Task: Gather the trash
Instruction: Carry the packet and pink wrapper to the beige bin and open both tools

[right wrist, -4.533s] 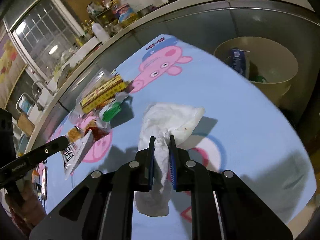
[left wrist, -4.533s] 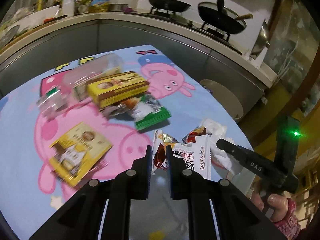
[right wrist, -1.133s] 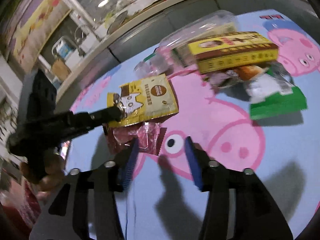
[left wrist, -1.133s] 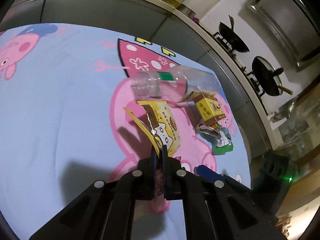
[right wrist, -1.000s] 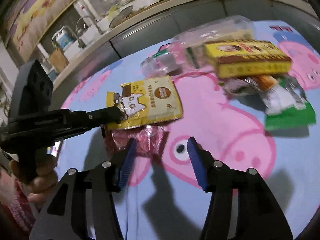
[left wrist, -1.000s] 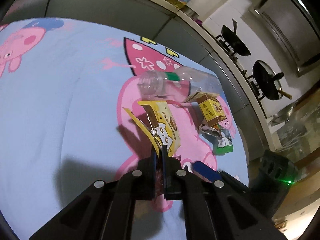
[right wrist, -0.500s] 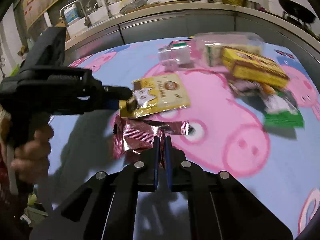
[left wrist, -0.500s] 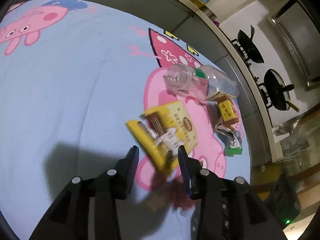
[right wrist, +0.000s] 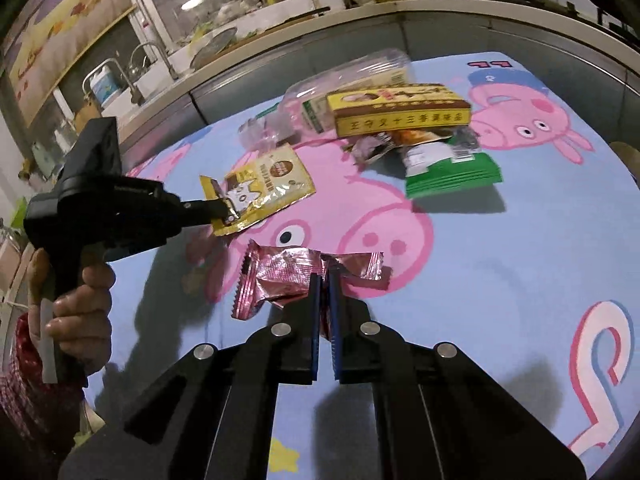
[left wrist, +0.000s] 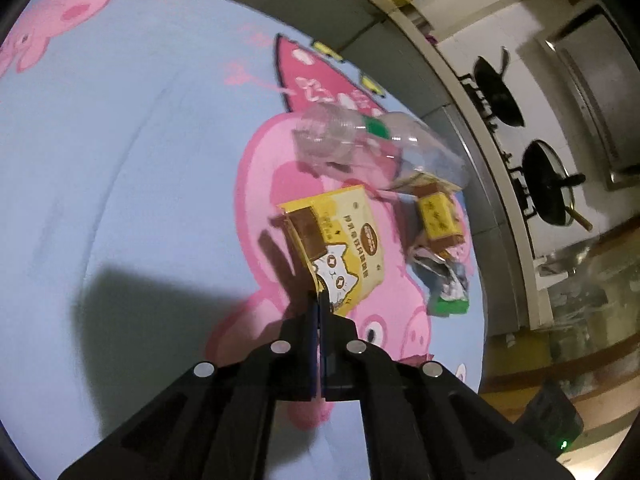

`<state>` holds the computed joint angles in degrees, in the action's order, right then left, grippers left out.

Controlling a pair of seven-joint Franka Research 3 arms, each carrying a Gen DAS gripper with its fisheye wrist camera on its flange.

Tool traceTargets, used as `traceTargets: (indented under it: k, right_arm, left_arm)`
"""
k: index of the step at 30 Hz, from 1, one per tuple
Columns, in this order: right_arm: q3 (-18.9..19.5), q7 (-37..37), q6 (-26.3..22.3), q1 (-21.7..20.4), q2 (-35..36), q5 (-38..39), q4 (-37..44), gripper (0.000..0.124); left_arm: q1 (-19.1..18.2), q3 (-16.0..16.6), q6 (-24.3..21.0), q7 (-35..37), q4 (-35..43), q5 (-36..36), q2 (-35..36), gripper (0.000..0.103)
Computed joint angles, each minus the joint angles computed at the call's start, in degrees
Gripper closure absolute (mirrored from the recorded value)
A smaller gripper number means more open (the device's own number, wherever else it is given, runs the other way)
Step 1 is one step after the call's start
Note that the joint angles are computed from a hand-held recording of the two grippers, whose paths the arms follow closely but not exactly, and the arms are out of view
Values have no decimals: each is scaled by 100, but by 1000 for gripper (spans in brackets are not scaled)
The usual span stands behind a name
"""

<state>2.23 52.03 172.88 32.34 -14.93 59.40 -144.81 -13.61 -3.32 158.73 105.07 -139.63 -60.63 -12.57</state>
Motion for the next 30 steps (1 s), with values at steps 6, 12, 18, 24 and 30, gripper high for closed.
traceTargets:
  k: [6, 12, 18, 24, 30]
  right_arm:
    - [-275, -408, -50, 68, -374, 590, -239, 119]
    - [-644, -1168, 170, 71, -845, 1565, -524, 119]
    - [-865, -1978, 246, -355, -1113, 2599, -681, 119]
    - [-1108, -2329, 41, -1159, -1019, 3053, -601, 119]
    - [-1336, -2367, -242, -2019, -389, 3069, -69, 119]
  left_arm:
    - [-269, -2, 189, 103, -341, 123, -736, 103]
    - [-893, 198, 342, 269, -468, 453, -1247, 103]
    - [-1397, 77, 276, 385, 318, 1056, -599, 102]
    - [-1271, -555, -174, 245, 1999, 1727, 987, 102]
    - [-1228, -1005, -699, -428, 4227, 2982, 2873, 102]
